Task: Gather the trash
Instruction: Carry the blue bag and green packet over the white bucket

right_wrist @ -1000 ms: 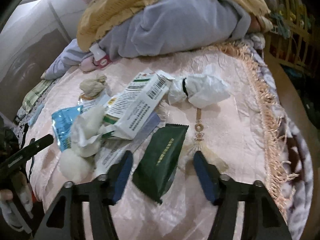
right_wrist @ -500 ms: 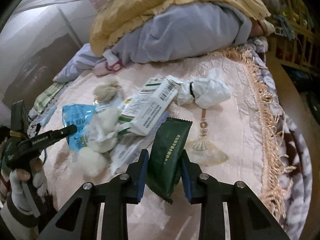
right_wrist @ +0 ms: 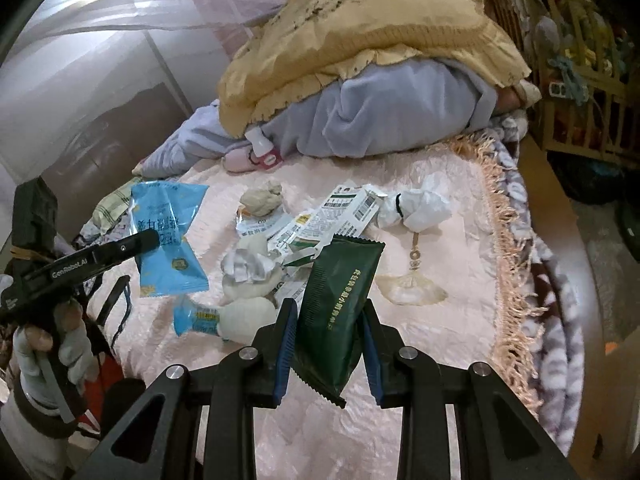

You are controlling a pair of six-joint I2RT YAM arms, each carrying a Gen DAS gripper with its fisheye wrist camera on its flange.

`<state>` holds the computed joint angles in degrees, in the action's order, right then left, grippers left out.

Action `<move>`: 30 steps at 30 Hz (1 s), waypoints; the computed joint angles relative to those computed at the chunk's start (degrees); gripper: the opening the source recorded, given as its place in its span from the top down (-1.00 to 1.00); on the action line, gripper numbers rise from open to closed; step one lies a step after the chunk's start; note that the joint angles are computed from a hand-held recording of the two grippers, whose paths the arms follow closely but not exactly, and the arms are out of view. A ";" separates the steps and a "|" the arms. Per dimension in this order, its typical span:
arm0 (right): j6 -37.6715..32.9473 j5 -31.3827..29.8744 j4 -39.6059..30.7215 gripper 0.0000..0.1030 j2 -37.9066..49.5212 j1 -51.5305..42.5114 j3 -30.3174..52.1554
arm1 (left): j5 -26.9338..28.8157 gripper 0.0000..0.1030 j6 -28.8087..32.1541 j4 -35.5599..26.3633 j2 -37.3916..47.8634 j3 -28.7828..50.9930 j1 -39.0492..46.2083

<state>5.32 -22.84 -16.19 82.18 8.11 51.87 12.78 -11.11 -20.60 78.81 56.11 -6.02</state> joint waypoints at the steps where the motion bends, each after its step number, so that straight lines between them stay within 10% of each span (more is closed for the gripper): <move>1: -0.32 -0.01 -0.31 0.43 -0.83 -0.36 -0.35 | -0.36 0.77 -0.22 -0.23 -0.34 0.31 -1.11; 30: -11.12 -7.88 -11.12 0.43 -14.29 -23.90 -4.35 | -12.73 0.77 -4.51 -0.26 14.01 13.45 -30.49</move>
